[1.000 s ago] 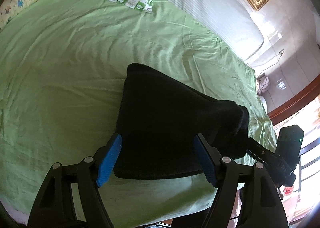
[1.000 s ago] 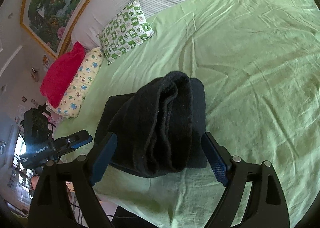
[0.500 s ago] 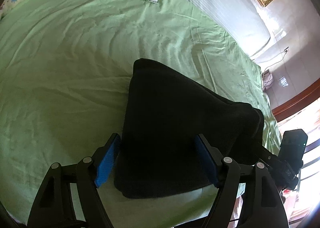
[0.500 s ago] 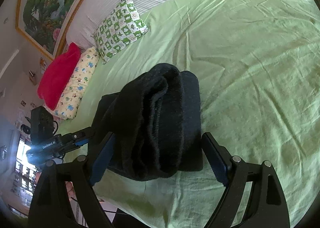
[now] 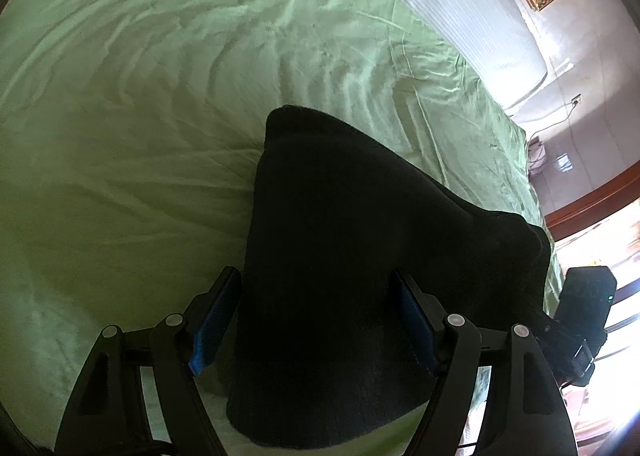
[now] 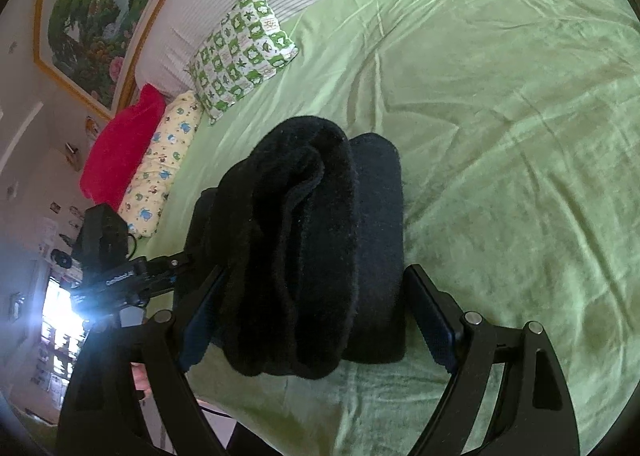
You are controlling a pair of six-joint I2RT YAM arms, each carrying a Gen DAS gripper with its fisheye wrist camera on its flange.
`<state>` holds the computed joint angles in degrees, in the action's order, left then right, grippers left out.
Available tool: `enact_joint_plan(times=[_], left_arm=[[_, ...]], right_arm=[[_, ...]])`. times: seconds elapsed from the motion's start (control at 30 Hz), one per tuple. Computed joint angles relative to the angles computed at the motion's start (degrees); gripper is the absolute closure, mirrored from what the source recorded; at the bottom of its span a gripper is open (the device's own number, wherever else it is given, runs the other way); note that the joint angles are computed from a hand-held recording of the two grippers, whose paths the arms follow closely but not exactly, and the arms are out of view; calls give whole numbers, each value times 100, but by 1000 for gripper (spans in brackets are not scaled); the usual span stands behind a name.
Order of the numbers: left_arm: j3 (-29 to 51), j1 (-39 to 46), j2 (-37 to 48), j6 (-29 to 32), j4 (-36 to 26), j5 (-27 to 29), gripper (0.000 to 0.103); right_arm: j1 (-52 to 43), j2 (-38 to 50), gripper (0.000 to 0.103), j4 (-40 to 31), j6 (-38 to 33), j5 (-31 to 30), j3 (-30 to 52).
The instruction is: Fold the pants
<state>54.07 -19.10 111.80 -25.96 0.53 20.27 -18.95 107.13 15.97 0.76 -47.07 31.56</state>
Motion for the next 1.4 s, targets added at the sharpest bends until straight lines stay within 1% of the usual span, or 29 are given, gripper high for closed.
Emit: enact_joint_plan(times=[0.03, 0.13, 0.2, 0.33, 0.4, 0.47, 0.6, 0.77, 0.97, 1.13, 1.27, 1.4], left_arm=[[-17, 31, 42, -34, 82, 114, 32], [-47, 64, 84, -43, 202, 235, 36], [-79, 32, 68, -32, 252, 198, 38], [-123, -58, -8, 1, 280, 53, 44], [-154, -87, -60, 9, 289, 9, 47], [-195, -110, -122, 15, 306, -9, 52], [-354, -97, -292, 14, 392, 3, 58], [-691, -96, -731, -5, 504, -10, 63], [-1150, 27, -1543, 31, 408, -135, 64], [-1447, 347, -2168, 67, 238, -193, 64], [-1600, 619, -2564, 143, 89, -264, 64], [-1620, 919, -2721, 228, -11, -290, 64]], right_arm=[[-22, 86, 17, 43, 26, -79, 28], [-68, 170, 23, 180, 106, -144, 3], [-94, 187, 27, 223, 102, -167, -18], [-110, 165, 35, 281, 83, -126, -84], [-116, 127, 40, 296, 59, -126, -121], [-102, 67, 44, 346, 50, -115, -182], [-38, -190, 49, 371, 48, -55, -327], [26, -509, 52, 370, 113, -120, -473], [220, -829, 53, 232, 241, -241, -480], [660, -948, 53, 356, 506, -164, -417], [1139, -904, 53, 483, 821, -12, -200], [1541, -791, 53, 490, 996, 178, 130]])
